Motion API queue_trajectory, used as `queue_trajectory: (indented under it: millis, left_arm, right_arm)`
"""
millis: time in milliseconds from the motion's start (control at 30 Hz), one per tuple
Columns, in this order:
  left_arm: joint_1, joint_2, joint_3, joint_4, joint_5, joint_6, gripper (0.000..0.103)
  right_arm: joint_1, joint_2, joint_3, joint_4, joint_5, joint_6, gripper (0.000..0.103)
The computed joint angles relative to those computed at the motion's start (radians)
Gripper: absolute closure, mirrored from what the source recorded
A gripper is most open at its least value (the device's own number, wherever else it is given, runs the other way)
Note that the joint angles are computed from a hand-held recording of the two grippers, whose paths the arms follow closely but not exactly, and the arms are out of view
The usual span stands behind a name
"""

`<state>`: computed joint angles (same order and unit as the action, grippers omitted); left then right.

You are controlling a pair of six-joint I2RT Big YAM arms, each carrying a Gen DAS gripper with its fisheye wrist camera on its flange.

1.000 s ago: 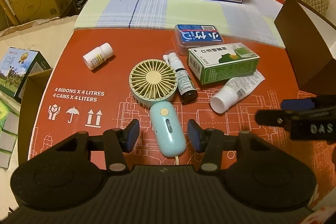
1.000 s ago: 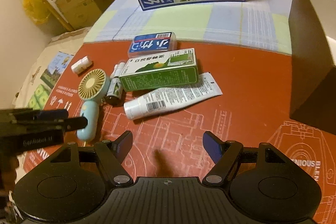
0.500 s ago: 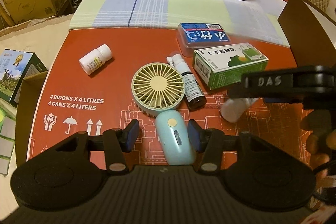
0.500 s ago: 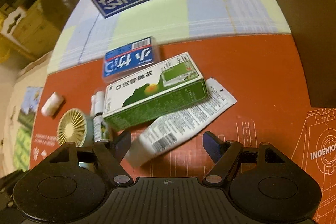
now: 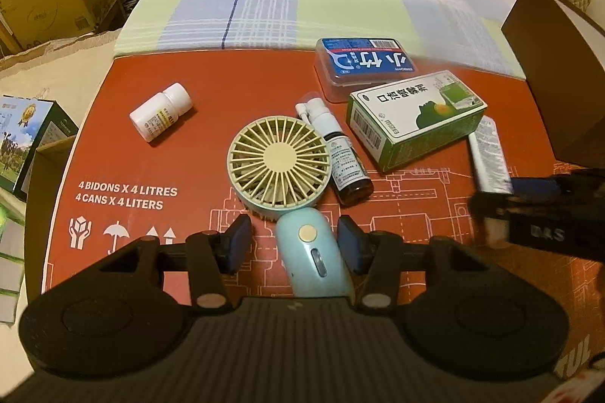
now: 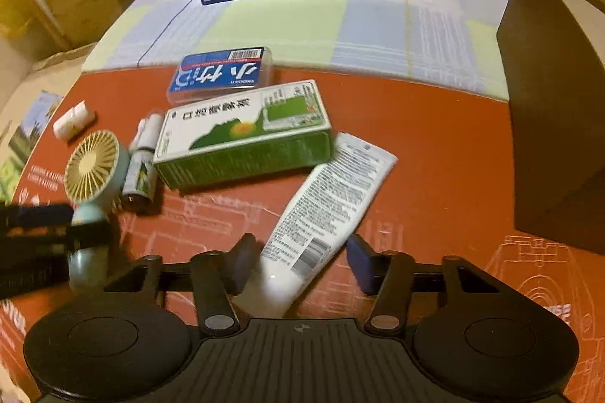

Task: Organize rigid objects
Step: 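Grasp the mint fan handle with the left tool while the right tool grasps the white tube, then lift the mint fan with the left tool while the right tool lifts the white tube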

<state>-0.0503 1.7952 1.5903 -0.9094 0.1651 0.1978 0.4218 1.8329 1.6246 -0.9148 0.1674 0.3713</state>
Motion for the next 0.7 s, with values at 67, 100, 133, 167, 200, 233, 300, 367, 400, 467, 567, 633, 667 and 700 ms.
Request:
queue_trajectory:
  millis: [67,100,133,167,200,233,300,367,400,467,567,633,667,700]
  left_arm:
    - [-0.003,0.004,0.002,-0.001,-0.007,-0.003,0.057]
    - [-0.005,0.007,0.004,-0.003,-0.01,-0.005,0.057]
    - [-0.006,0.008,0.004,-0.003,-0.012,-0.006,0.057]
    - [-0.007,0.009,0.003,-0.002,-0.014,-0.007,0.058]
    - [-0.007,0.01,0.003,-0.003,-0.013,-0.007,0.06]
    - [-0.008,0.01,0.002,-0.004,-0.014,-0.007,0.061]
    - [-0.008,0.007,-0.003,-0.009,-0.011,-0.003,0.071]
    - [-0.009,-0.006,-0.022,0.006,-0.019,-0.001,0.072]
    - [-0.009,-0.013,-0.033,0.015,-0.023,0.002,0.073]
    - [-0.007,-0.03,-0.058,0.029,-0.029,0.003,0.073]
    - [-0.003,-0.055,-0.091,0.035,-0.036,-0.003,0.073]
    - [0.0,-0.077,-0.117,0.034,-0.042,-0.012,0.073]
    - [0.002,-0.088,-0.13,0.032,-0.043,-0.013,0.073]
    - [0.003,-0.101,-0.144,0.03,-0.045,-0.014,0.073]
  right_arm:
    - [-0.007,-0.021,-0.028,0.015,-0.01,-0.025,0.064]
    - [-0.012,-0.031,-0.042,0.02,-0.015,-0.033,0.066]
    - [-0.016,-0.043,-0.057,0.027,-0.021,-0.043,0.068]
    - [-0.02,-0.053,-0.069,0.028,-0.023,-0.052,0.069]
    - [-0.024,-0.065,-0.085,0.031,-0.027,-0.063,0.071]
    - [-0.027,-0.074,-0.095,0.034,-0.031,-0.074,0.072]
    - [-0.034,-0.098,-0.127,0.045,-0.038,-0.099,0.072]
    - [-0.039,-0.123,-0.159,0.056,-0.043,-0.119,0.073]
    - [-0.042,-0.137,-0.177,0.064,-0.048,-0.13,0.073]
    - [-0.048,-0.163,-0.209,0.073,-0.057,-0.149,0.073]
    - [-0.061,-0.203,-0.259,0.089,-0.08,-0.18,0.073]
    - [-0.068,-0.23,-0.292,0.099,-0.092,-0.198,0.073]
    - [-0.07,-0.243,-0.307,0.102,-0.096,-0.206,0.073]
    - [-0.072,-0.256,-0.321,0.102,-0.098,-0.215,0.073]
